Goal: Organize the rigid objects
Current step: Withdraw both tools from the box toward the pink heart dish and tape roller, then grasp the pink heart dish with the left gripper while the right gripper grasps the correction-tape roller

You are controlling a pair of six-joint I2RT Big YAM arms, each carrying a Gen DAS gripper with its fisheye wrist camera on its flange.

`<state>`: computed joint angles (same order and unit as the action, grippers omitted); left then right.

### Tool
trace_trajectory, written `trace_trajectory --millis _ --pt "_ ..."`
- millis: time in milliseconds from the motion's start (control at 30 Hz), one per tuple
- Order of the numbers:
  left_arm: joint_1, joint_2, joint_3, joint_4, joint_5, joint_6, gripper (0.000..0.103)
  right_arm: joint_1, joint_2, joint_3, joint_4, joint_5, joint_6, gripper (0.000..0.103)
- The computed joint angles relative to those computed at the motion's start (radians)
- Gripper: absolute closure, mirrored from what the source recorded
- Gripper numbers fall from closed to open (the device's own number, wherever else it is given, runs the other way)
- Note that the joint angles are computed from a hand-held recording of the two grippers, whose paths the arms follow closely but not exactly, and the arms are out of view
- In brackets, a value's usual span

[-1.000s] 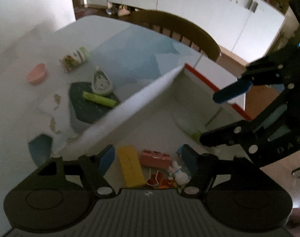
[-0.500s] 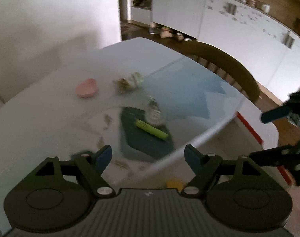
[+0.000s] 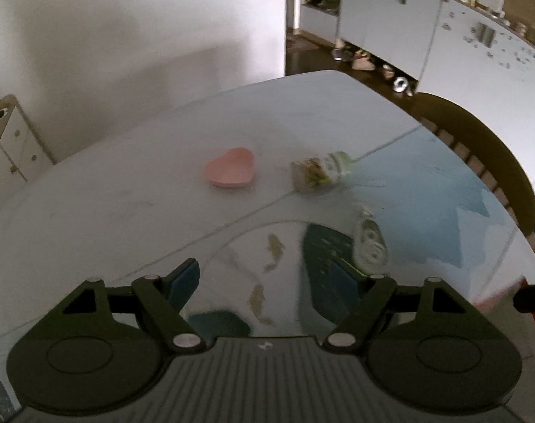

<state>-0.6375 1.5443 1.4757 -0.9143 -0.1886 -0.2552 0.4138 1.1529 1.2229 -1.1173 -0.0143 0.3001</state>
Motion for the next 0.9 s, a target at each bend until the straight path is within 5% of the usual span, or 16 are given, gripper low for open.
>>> trace_trajectory --millis 900 --pt "0.115 0.474 0.45 -0.07 -0.074 0.005 0.023 -0.1 0.416 0.206 0.039 -0.091 -0.039 0.004"
